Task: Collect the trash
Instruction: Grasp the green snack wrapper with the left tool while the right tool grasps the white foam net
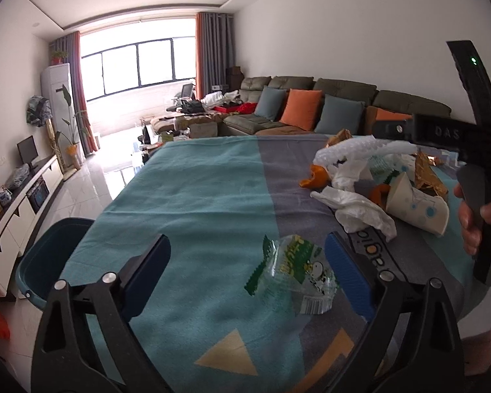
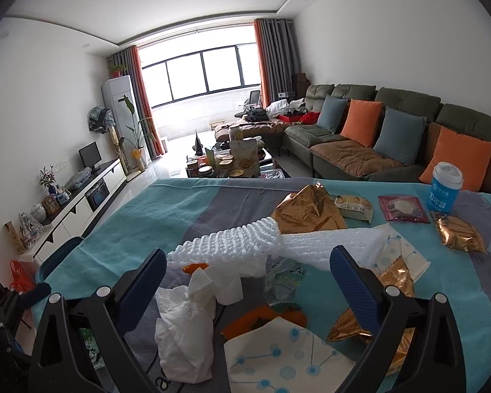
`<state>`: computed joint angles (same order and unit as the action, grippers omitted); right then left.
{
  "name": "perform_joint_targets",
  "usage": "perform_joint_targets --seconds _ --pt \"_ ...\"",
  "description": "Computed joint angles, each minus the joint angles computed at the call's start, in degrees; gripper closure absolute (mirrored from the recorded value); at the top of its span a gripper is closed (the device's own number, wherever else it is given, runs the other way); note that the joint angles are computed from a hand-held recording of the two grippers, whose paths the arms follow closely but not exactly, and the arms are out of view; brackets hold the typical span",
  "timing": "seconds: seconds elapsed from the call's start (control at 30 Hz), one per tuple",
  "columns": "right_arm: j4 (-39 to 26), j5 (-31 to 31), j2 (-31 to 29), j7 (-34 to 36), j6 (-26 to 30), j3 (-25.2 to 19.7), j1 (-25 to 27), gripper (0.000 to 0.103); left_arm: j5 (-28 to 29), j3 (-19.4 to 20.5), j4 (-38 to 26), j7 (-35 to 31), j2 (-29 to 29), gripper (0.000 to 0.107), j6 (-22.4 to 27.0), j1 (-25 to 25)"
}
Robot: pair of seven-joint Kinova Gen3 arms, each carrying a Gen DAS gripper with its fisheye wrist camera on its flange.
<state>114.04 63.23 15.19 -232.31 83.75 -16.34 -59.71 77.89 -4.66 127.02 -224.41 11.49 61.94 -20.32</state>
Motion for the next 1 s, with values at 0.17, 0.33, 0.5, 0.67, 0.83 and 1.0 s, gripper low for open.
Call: perform_joint_targets --seconds 0.17,0.33,0.5,0.67,0.83,1.0 --pt "3.9 2.2 -4.3 -1.8 -9.8 0.5 4.9 0.021 -9.1 1.3 -5.3 9.1 3.4 0.030 1.1 0.7" --pt "7.2 4.9 -7.2 -5.3 -17.0 0.0 8.4 0.054 -14.7 2.9 -9.3 14.1 6.3 0.046 4.5 -0.5" --pt "8.9 7.3 -7.9 -8.2 -18.9 -1.1 9.5 0.085 -18.4 4.4 -13.1 18.8 8.9 0.082 7.8 -1.6" --pt "9.3 9.4 -8.6 -7.8 -19.1 -1.9 9.6 0.094 -18.3 5.4 -13.7 19.6 9.2 0.091 8.4 -2.3" --pt "8.8 12.4 -9.3 -7.3 -17.8 -2.9 9.1 0.095 -17.5 5.3 -14.8 20.3 9.6 0.095 10.3 -3.8" --pt "8.0 15.9 -10.7 -5.5 -18.2 -3.5 9.3 0.095 -15.6 4.8 -16.4 21.2 9.4 0.096 13.4 -6.0"
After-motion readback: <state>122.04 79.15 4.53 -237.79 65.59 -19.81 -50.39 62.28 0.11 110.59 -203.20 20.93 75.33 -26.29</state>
